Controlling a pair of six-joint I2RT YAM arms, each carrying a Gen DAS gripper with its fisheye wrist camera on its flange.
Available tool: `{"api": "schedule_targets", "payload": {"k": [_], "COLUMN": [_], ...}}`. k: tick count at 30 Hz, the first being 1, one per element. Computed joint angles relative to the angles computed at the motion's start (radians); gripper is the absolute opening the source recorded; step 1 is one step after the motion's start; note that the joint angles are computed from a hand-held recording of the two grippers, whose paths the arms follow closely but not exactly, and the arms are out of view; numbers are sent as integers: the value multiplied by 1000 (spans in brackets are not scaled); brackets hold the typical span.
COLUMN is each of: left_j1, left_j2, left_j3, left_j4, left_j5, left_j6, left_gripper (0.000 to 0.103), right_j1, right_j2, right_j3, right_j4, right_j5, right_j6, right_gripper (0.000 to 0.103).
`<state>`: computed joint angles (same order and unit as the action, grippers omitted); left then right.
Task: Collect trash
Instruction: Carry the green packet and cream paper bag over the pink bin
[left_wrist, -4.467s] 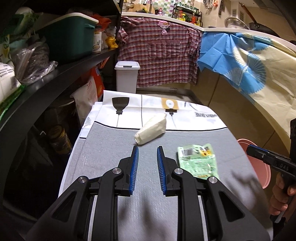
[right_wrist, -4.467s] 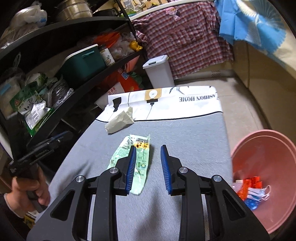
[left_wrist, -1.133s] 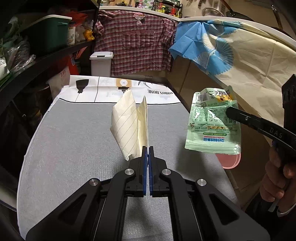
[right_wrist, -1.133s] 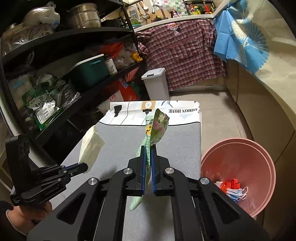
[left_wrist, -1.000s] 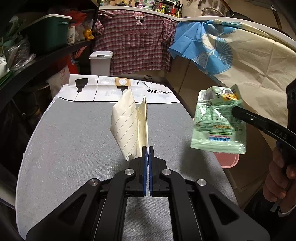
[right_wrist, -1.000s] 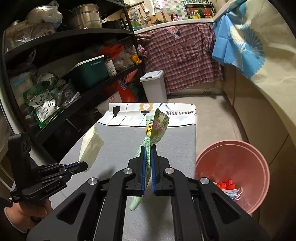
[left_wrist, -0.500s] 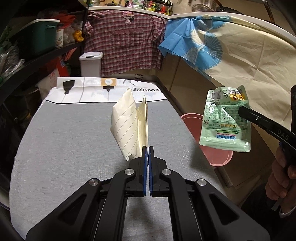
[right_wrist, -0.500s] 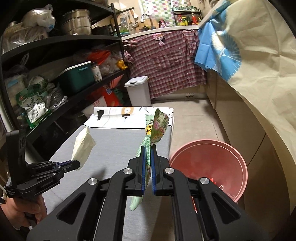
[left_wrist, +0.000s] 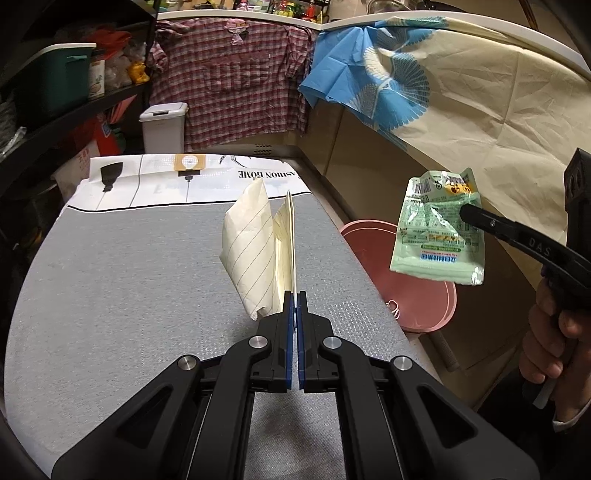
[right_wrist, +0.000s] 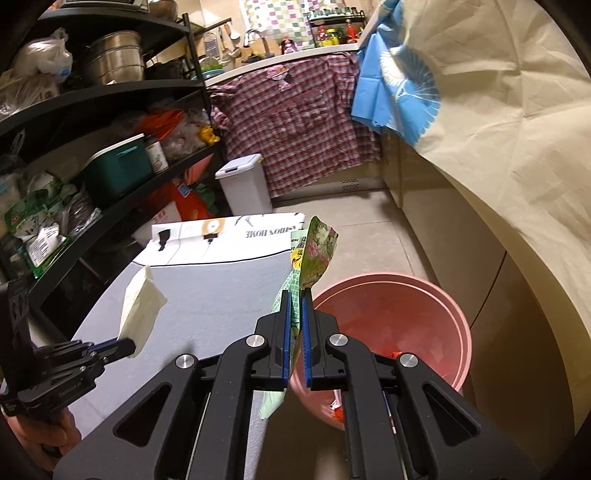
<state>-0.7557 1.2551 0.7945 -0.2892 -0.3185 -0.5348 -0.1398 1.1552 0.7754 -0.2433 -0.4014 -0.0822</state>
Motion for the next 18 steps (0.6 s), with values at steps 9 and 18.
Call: {"api": "schedule_targets", "payload": {"k": [9, 18], "left_j1": [-15, -36], "left_j2": [72, 191], "left_j3": [46, 195], "left_j4": [16, 27], "left_j5": [7, 31], "left_j6": [9, 54], "left_gripper": [2, 2], "right_j1": [-53, -105], "right_j2": [81, 148], "right_j3": [35, 70], "right_j4": [55, 93], "right_j5": [0, 8], "right_j6": [17, 40], "right_gripper": [6, 6]}}
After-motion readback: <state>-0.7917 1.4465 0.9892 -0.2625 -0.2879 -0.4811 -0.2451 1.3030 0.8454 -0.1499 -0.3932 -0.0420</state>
